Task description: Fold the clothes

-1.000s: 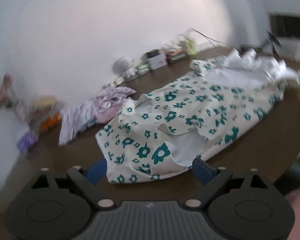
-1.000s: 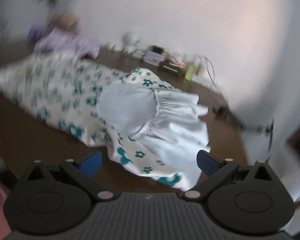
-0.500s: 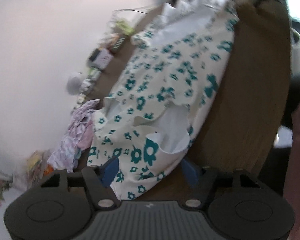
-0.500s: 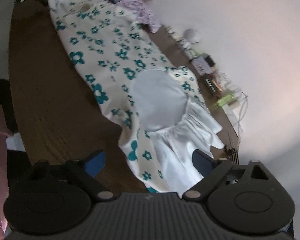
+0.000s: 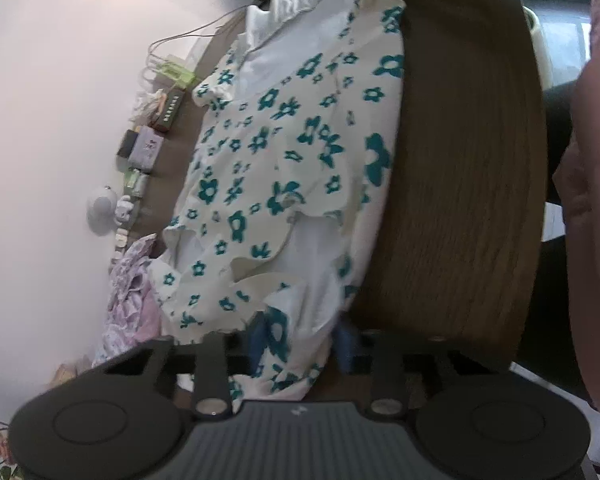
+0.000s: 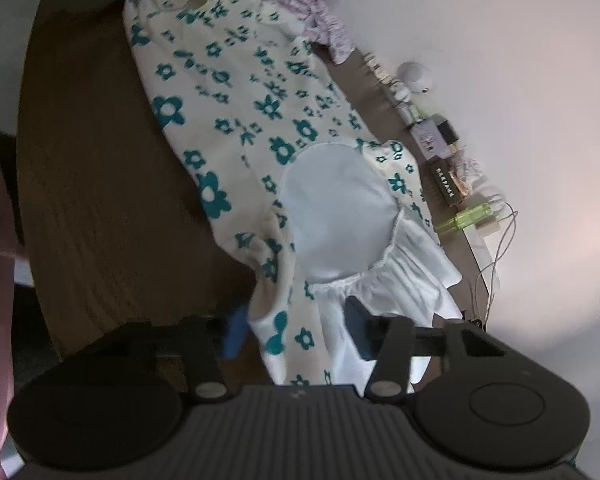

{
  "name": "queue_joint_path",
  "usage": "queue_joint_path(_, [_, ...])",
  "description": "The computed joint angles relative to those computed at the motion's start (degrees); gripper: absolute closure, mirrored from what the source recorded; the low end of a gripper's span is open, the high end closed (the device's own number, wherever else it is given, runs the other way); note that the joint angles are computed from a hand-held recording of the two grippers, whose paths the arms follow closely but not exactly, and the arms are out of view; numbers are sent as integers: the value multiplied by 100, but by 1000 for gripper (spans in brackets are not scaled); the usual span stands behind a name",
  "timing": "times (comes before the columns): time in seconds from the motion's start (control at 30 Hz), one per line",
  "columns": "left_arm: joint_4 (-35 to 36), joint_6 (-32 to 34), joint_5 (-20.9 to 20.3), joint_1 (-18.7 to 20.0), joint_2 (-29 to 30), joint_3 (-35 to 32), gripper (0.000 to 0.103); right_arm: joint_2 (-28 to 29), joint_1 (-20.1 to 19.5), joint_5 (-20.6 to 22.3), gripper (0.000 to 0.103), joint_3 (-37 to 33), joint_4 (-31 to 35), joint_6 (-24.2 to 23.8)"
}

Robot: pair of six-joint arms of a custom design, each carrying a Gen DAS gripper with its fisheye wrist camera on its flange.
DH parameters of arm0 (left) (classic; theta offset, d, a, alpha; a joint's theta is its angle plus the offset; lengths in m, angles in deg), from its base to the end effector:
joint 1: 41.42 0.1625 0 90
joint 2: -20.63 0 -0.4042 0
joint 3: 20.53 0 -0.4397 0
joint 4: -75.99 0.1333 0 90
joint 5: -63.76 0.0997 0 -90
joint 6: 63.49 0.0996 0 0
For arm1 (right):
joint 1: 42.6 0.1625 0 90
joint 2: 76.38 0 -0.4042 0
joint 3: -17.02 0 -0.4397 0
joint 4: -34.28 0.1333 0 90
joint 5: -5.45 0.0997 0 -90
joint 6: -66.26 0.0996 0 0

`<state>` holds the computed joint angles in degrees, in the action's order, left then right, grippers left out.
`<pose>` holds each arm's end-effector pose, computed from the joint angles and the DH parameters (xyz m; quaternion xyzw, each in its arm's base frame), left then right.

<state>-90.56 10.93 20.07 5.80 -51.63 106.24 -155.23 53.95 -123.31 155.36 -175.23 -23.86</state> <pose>-0.1866 -0.5040 0.1631 0.7312 0.5344 -0.0639 0.4193 0.1182 -0.4077 0.2278 0.4999 -0.6670 0.1603 0.5286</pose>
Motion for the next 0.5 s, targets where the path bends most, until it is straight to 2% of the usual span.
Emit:
queue_joint_path(0.03, [-15,-25,-23,8,-3,18,93,14,14,-59,70,-11,37,-48])
queue_joint_path(0.07, [-95,-33,-42,13,1,46,93,26,30,-116,79,-23,89,-76])
queue_joint_path(0.17, [-173,-159,-118,41,-30,97,97,54,65,-244,89,-45,226,-155])
queue_joint_path(0.33, [-184,-319,-166,66,-93,133,98,87,89,-284,96,-14,191,-460])
queue_joint_path(0.5, [-101,-697,-184,71,-117,122,99,45,159,-341,98,4,292,-666])
